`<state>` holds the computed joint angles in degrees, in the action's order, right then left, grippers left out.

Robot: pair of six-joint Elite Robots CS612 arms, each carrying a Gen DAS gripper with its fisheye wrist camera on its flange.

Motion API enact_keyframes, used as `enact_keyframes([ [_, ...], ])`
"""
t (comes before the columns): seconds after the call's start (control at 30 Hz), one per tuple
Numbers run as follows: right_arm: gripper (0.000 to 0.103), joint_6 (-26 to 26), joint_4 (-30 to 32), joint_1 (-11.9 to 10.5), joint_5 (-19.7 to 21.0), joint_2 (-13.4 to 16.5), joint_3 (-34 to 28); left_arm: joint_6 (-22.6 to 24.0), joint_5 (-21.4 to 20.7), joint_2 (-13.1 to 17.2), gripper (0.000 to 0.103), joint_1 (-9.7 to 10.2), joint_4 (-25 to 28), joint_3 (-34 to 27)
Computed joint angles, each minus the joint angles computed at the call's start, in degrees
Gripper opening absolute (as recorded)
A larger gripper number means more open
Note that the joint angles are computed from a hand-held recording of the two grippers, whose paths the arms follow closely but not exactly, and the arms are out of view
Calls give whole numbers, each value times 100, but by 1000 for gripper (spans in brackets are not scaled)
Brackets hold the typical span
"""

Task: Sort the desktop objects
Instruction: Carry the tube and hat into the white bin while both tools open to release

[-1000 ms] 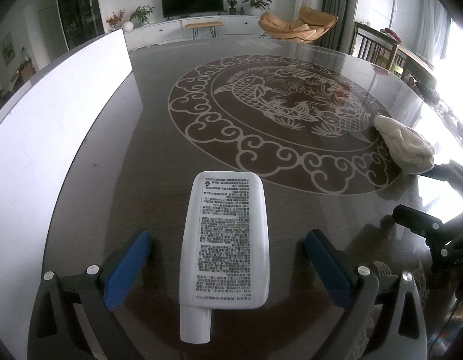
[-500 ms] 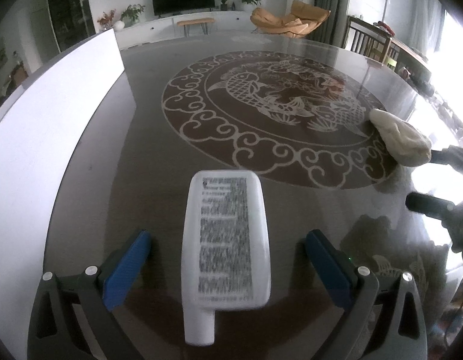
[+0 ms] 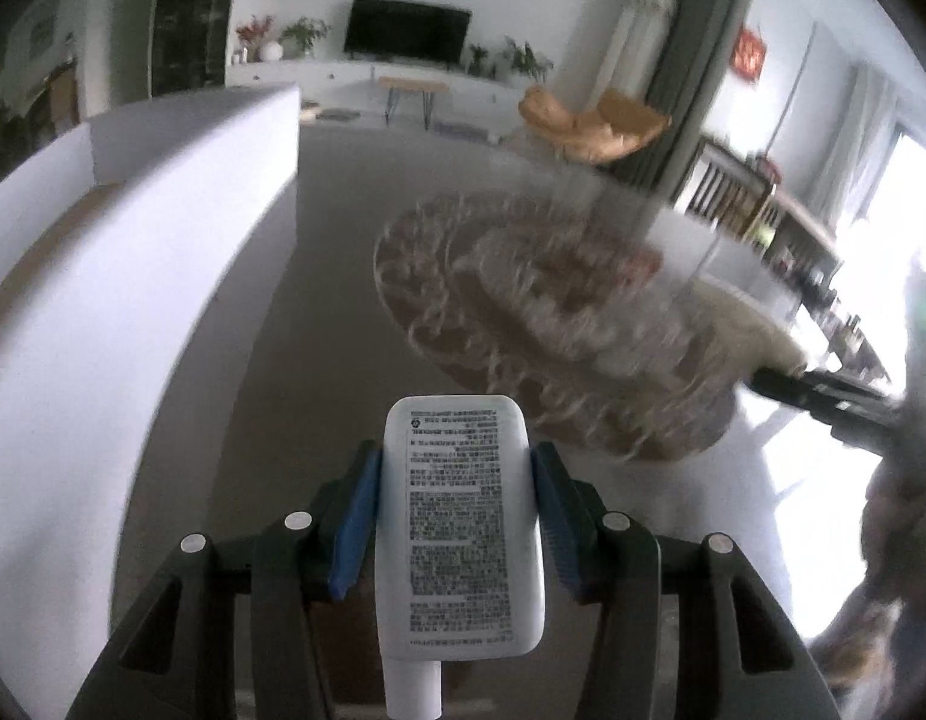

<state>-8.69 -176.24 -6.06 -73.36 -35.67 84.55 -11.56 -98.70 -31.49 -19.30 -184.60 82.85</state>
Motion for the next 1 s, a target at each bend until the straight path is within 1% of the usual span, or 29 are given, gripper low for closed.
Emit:
enact_keyframes([
  [0.07,36,-45,-102,55,170,-64,-30,-141,-94,-154,50,61,-283,137],
  [0.13,36,-109,-186,143,390,-99,-126,-203,-83,-310,50,161,-521,235],
  [0.17,36,-142,-181,221,574,-92,-250,-232,-47,-389,50,237,-600,269],
  [0.2,36,-162,-146,293,736,-79,-355,-251,-27,-424,50,293,-602,265],
  [0.27,36,-170,-36,451,1077,11,-658,-341,41,-509,50,470,-539,248],
  [0.3,36,-158,30,539,1237,73,-827,-360,147,-535,50,556,-470,230],
  [0.37,36,-126,224,739,1528,249,-1243,-350,534,-564,50,714,-151,166],
  [0.4,36,-128,350,850,1657,353,-1478,-417,680,-540,50,833,114,78],
  [0.47,37,-212,660,1038,1789,535,-1874,-512,891,-478,50,965,539,-77],
  [0.53,37,-316,1183,1237,1860,769,-2364,-555,1203,-379,50,1078,1138,-288],
  [0.57,38,-421,1571,1341,1867,900,-2640,-583,1291,-345,50,1116,1389,-366],
  [0.6,42,-553,1946,1419,1843,974,-2822,-657,1386,-299,51,1144,1688,-462],
  [0.63,47,-661,2306,1488,1764,1056,-3003,-775,1491,-266,51,1167,1937,-533],
  [0.67,51,-758,2628,1542,1681,1122,-3149,-863,1535,-251,53,1180,2045,-548],
  [0.7,61,-873,2956,1606,1545,1193,-3299,-959,1533,-245,59,1194,2071,-528],
  [0.73,68,-939,3045,1630,1481,1209,-3327,-1006,1553,-258,65,1187,2015,-466],
  [0.77,70,-963,2991,1638,1433,1199,-3293,-1030,1609,-274,74,1174,1948,-411],
  [0.83,80,-925,2600,1613,1373,1100,-3046,-1022,1890,-336,77,1097,1568,-203],
  [0.87,84,-886,2419,1597,1360,1054,-2941,-1015,2015,-356,81,1066,1496,-164],
  [0.9,88,-837,2181,1561,1312,1013,-2844,-1039,2209,-389,90,1016,1460,-102],
  [0.93,89,-798,2025,1548,1267,978,-2776,-1098,2509,-431,93,951,1493,-49],
  [0.97,89,-763,1842,1511,1248,921,-2661,-1163,2770,-462,94,883,1522,-17],
  [1.0,89,-758,1785,1463,1271,874,-2601,-1245,3043,-501,94,813,1547,22],
])
